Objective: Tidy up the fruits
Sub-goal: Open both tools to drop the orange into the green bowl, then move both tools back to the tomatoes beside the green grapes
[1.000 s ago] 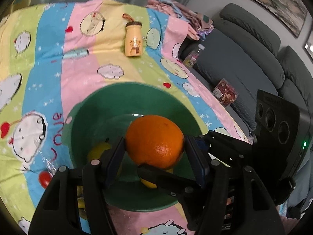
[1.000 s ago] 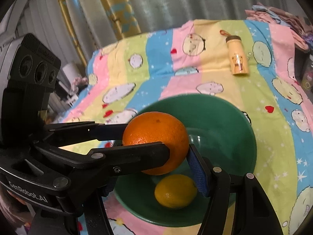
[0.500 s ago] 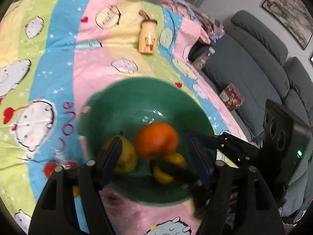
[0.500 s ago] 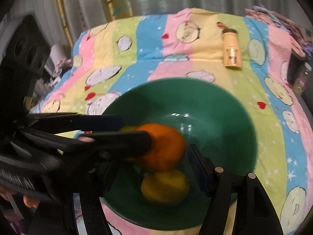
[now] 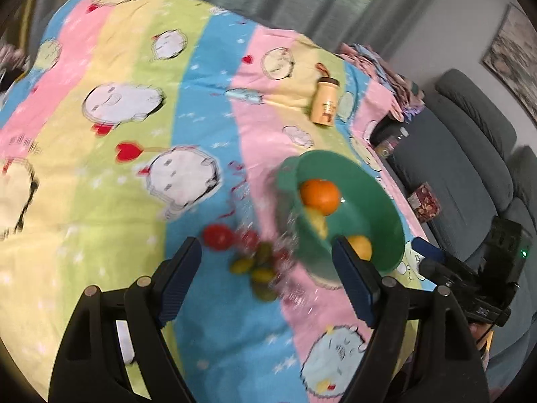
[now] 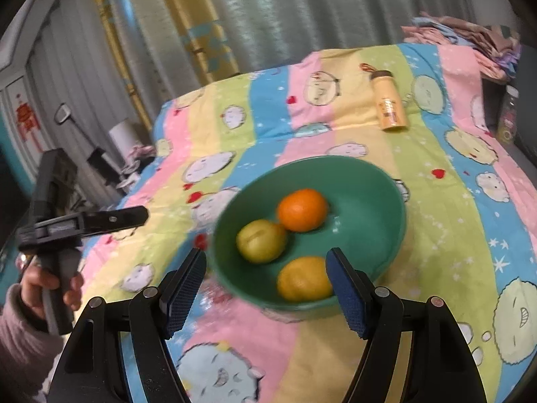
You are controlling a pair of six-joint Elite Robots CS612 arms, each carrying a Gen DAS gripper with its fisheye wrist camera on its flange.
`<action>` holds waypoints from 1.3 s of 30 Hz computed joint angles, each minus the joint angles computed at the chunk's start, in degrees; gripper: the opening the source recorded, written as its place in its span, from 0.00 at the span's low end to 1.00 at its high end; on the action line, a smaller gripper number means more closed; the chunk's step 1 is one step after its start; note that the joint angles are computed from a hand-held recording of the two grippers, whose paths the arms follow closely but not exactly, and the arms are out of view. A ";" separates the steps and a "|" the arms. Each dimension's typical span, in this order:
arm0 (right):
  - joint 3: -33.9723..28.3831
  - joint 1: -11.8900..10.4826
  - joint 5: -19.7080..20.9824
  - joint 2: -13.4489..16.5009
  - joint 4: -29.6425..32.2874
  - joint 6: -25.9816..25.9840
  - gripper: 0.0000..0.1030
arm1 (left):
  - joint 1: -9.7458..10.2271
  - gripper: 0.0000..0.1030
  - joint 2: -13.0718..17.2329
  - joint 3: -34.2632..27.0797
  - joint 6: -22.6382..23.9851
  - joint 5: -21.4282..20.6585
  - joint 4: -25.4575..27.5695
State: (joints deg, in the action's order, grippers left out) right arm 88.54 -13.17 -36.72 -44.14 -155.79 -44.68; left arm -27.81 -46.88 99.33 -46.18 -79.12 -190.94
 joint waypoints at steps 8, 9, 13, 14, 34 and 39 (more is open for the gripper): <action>3.63 0.33 1.06 -3.00 14.03 -15.89 0.72 | -0.91 0.78 -0.91 5.16 -6.60 0.61 -2.22; 3.87 0.59 0.14 -2.98 14.14 -15.94 0.72 | -0.99 0.78 -0.95 5.57 -7.03 0.56 -2.42; 4.28 1.55 -2.55 -2.23 12.74 -13.67 0.72 | -1.27 0.78 -1.01 7.13 -8.51 -0.16 -4.06; 4.42 1.77 -3.16 -2.01 11.77 -12.99 0.72 | -1.33 0.78 -1.03 7.48 -8.83 -0.36 -4.39; 0.01 6.64 -12.83 3.97 -1.93 7.37 0.46 | -0.24 0.78 0.62 8.18 -8.52 -4.49 -9.05; -0.47 6.80 -12.32 4.40 -2.03 6.14 0.36 | 0.21 0.78 0.98 7.97 -8.75 -5.10 -8.95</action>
State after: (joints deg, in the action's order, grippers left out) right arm 88.07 -6.37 -49.04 -39.74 -157.81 -38.54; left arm -27.61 -45.90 107.30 -54.93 -84.22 -199.89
